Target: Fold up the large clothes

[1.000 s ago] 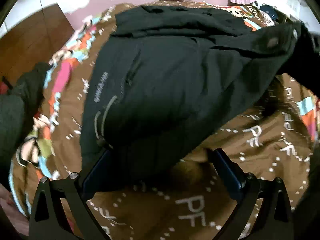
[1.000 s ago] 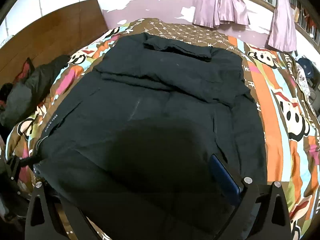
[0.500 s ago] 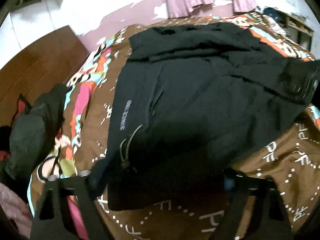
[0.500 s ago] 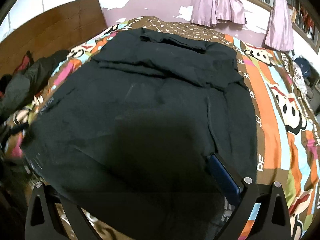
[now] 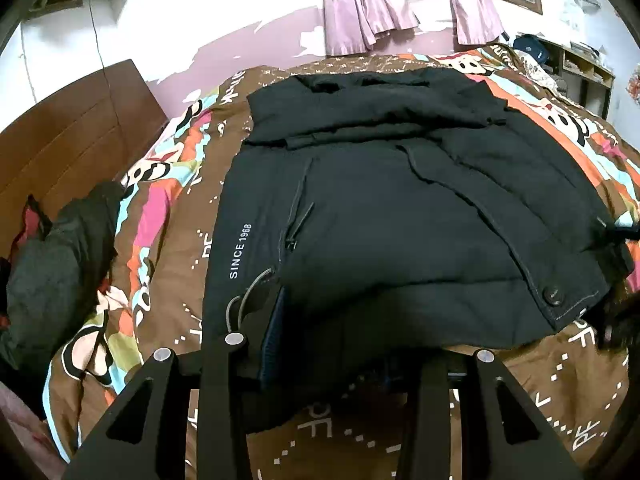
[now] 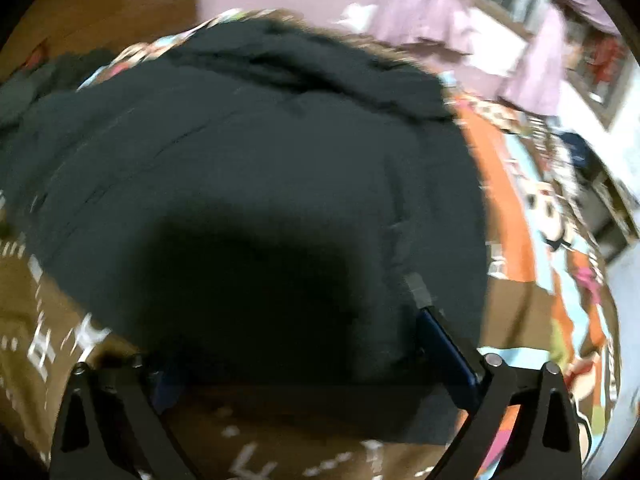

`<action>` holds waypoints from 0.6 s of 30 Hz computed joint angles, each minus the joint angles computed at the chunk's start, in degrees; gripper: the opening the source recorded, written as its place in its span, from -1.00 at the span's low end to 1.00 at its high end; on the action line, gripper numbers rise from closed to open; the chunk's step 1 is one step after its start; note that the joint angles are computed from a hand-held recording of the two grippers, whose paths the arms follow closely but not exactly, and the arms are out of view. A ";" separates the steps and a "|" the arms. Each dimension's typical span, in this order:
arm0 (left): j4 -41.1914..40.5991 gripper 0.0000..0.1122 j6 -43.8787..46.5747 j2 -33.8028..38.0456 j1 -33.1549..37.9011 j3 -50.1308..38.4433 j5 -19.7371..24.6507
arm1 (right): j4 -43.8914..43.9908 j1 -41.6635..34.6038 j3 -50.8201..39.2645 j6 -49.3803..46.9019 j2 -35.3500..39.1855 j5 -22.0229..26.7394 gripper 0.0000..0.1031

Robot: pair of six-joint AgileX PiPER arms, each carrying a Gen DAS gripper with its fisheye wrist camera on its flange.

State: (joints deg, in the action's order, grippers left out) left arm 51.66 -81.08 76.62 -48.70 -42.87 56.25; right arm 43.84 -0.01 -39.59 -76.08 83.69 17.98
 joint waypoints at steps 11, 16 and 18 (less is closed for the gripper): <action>-3.64 -0.35 2.80 3.20 0.97 0.38 -1.49 | 3.70 -3.65 -17.29 8.66 -0.79 20.04 -0.59; -3.91 -0.39 3.04 4.07 1.83 0.71 -1.05 | 5.62 -2.71 -14.53 6.20 -4.71 18.09 -0.76; -2.70 -0.58 1.42 2.17 1.40 1.55 -1.25 | 11.43 -4.64 -10.45 0.50 -7.39 17.55 -0.80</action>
State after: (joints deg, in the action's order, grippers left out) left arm 48.96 -79.66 78.79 -47.30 -41.32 55.00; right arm 55.27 -4.64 -50.04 -75.58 76.30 35.53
